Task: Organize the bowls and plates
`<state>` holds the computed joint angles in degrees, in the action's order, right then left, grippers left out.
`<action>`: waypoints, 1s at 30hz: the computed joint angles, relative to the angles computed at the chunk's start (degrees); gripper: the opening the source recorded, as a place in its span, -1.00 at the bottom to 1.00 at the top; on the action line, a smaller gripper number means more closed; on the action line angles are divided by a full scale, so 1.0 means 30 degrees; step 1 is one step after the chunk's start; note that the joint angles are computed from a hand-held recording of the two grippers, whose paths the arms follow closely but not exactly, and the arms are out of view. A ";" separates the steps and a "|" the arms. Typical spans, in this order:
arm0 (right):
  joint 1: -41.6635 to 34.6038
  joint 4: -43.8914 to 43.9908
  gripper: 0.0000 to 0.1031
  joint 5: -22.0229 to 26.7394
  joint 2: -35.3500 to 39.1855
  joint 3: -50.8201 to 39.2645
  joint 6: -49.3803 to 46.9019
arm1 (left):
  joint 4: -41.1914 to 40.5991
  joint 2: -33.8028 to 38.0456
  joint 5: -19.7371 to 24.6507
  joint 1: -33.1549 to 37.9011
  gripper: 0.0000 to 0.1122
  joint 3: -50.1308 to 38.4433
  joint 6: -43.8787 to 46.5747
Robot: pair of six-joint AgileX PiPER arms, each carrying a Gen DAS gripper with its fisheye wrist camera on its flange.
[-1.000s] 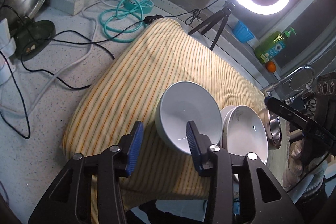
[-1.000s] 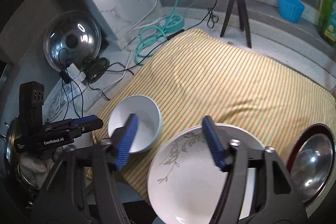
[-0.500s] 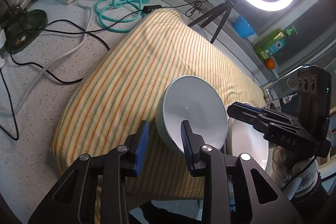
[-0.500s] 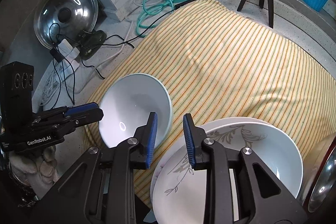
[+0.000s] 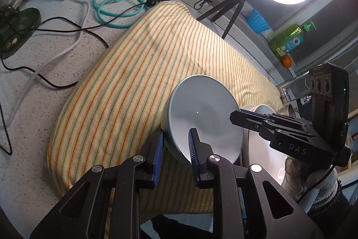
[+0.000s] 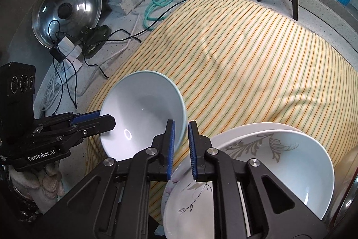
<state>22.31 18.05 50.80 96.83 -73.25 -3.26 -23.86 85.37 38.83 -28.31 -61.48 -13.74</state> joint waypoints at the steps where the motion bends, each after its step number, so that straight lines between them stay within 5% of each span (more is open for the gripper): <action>1: 0.0028 -0.0046 -0.77 -0.0051 -0.0023 0.0024 0.0067 | 0.0179 0.0013 -0.0074 -0.0068 -0.65 -0.0011 -0.0171; 17: -0.0619 0.0440 -0.76 0.0218 -0.1535 -0.0243 0.0321 | 0.2209 -0.0254 0.0497 -0.0672 -0.65 -0.1923 -0.2012; 30: -0.3907 0.0746 -0.76 0.1333 -0.4890 0.0678 -0.0185 | 0.2463 0.1471 0.0971 -0.2624 -0.65 -0.5989 -0.1861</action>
